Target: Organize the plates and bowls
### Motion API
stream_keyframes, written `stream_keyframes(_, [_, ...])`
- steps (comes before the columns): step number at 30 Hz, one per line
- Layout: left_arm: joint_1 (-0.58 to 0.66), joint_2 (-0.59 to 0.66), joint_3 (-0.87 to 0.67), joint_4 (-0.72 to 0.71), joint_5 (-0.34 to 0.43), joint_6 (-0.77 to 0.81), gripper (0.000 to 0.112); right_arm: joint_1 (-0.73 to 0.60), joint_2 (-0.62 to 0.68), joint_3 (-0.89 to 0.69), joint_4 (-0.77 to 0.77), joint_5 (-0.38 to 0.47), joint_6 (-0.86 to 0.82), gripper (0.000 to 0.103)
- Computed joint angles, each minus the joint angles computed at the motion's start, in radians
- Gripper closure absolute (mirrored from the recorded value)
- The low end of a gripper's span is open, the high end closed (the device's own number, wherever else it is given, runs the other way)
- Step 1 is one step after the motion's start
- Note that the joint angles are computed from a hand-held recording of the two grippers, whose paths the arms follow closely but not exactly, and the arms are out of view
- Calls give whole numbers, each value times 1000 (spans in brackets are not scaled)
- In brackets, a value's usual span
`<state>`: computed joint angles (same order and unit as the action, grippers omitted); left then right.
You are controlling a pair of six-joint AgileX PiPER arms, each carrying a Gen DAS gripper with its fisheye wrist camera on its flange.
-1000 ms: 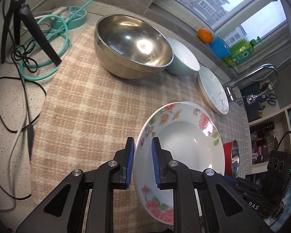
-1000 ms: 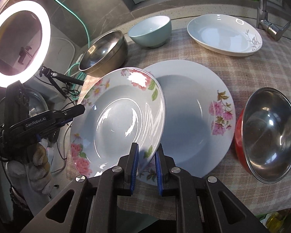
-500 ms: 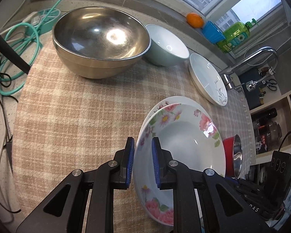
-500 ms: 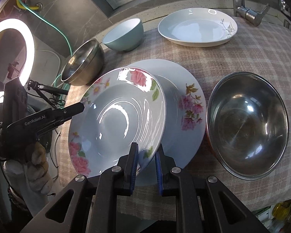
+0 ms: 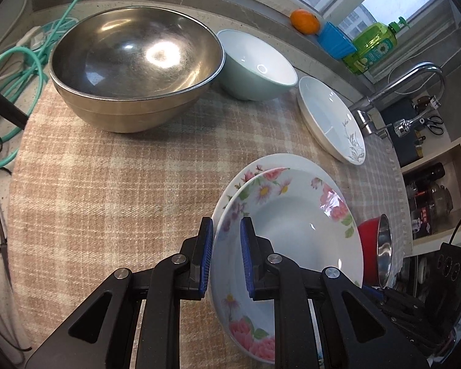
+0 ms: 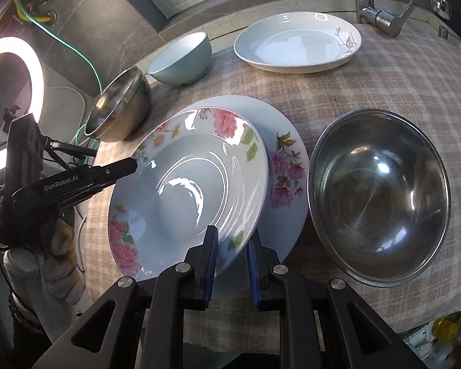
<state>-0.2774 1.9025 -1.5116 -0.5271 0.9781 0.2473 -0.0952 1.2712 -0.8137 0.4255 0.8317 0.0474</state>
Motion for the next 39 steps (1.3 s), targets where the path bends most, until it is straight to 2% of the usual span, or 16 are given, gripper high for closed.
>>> stream_keyframes(13, [-34, 17, -25, 35, -41, -16, 96, 37, 24, -4, -70, -30, 90, 84])
stream_keyframes(22, [-34, 40, -60, 26, -24, -7, 96, 51, 22, -10, -86, -15, 126, 80])
stream_keyframes(27, [-34, 44, -68, 16, -22, -5, 96, 66, 7, -11, -115, -5, 157, 73])
stream_keyframes(39, [-8, -19, -53, -15, -15, 18, 96, 68, -66, -9, -106, 44, 148, 73])
